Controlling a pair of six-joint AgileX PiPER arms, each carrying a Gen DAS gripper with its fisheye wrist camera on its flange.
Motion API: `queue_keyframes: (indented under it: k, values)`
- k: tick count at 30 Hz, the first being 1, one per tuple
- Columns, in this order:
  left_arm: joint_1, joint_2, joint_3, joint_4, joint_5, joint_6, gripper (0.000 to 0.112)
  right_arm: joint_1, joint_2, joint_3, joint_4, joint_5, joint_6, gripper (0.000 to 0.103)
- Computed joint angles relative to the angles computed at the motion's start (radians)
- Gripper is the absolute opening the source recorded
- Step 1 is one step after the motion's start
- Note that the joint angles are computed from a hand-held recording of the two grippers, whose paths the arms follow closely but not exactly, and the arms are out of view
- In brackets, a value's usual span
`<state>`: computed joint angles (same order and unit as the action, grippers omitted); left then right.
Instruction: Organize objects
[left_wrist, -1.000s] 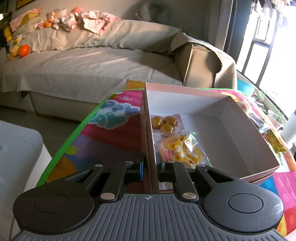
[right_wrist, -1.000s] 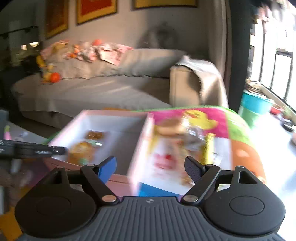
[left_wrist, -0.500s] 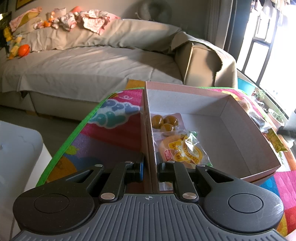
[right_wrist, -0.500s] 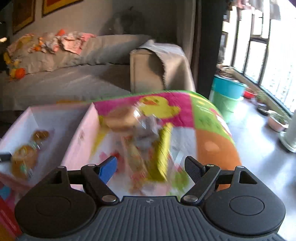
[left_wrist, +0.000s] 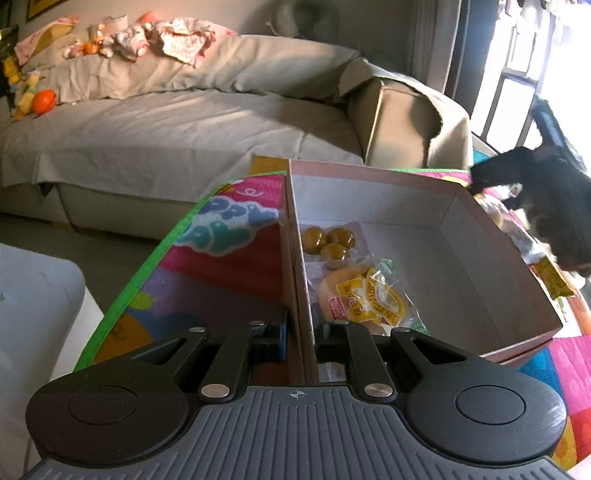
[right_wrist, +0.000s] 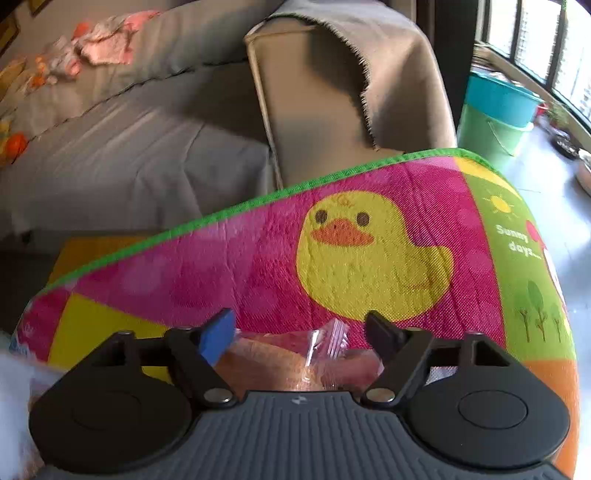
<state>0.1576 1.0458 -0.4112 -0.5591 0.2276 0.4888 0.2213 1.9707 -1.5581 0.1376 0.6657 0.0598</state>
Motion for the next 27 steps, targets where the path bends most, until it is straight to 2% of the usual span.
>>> queue_keyframes:
  k: [4,8,11,13,16,19,22,24,27]
  values:
    - [0.001,0.015,0.001,-0.044,-0.014,0.032,0.014,-0.114,-0.149,0.205,0.310,0.023,-0.307,0.062]
    - [-0.002,0.025,0.001,-0.054,-0.021,0.030,0.014,-0.142,-0.354,0.461,0.426,0.014,-0.476,0.059]
    - [-0.004,0.026,-0.001,-0.047,-0.022,0.022,0.014,-0.181,-0.509,0.634,0.552,0.080,-0.603,0.059]
    - [-0.004,0.026,-0.001,-0.042,-0.022,0.016,0.014,-0.140,-0.634,0.742,0.513,0.084,-0.603,0.059]
    - [-0.002,0.025,0.000,-0.050,-0.020,0.024,0.014,-0.049,-0.850,0.869,0.387,0.035,-0.527,0.060]
    - [-0.010,0.024,-0.004,-0.006,-0.020,-0.030,0.014,0.047,-1.009,0.936,0.174,-0.040,-0.306,0.073]
    - [-0.017,0.020,-0.003,0.035,-0.020,-0.073,0.014,0.100,-1.076,0.965,-0.023,-0.063,-0.091,0.077]
    - [-0.013,0.021,-0.005,0.019,-0.018,-0.055,0.014,0.117,-1.088,0.985,-0.089,-0.066,-0.013,0.089]
    - [-0.013,0.021,-0.004,0.019,-0.018,-0.056,0.014,0.132,-1.071,1.036,-0.140,-0.106,0.055,0.093]
